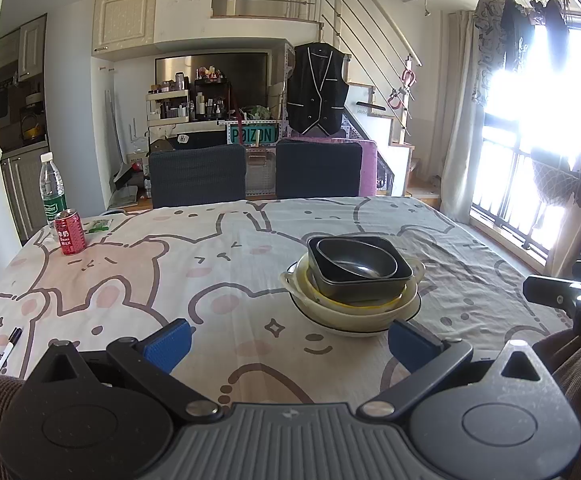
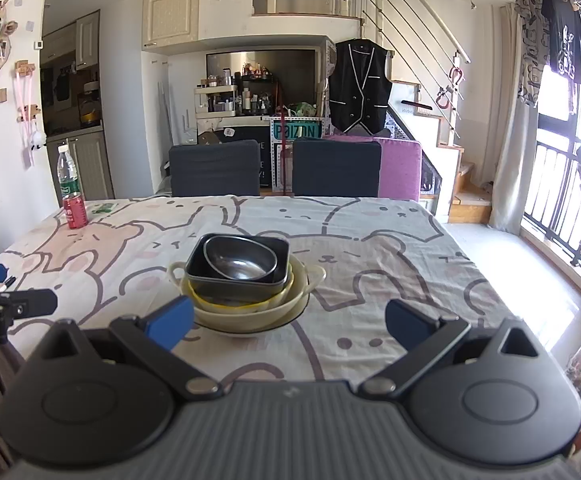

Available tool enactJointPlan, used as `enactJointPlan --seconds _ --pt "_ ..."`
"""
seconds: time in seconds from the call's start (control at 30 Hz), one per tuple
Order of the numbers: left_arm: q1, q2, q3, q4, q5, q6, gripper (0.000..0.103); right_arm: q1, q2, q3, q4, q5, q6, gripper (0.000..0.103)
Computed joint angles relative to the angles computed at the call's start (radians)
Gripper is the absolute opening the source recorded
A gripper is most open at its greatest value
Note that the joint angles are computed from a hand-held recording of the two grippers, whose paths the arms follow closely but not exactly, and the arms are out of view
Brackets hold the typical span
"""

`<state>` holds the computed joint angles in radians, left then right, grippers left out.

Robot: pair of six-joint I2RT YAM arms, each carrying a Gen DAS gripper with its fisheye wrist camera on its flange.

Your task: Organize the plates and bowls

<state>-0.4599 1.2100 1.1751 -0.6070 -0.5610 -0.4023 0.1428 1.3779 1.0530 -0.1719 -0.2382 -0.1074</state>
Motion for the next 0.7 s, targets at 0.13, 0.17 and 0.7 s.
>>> enactJointPlan --seconds 0.13,0.17,0.7 --pt "0.000 0.001 0.000 0.000 0.000 0.000 0.103 0.000 0.000 0.000 -0.001 0.001 0.001 0.103" --pt "0.000 0.000 0.000 0.000 0.000 0.000 0.103 0.001 0.000 0.000 -0.001 0.002 0.002 0.103" --pt "-0.004 0.002 -0.001 0.003 -0.002 -0.002 0.103 0.007 -0.002 -0.003 0.001 0.009 0.007 0.103"
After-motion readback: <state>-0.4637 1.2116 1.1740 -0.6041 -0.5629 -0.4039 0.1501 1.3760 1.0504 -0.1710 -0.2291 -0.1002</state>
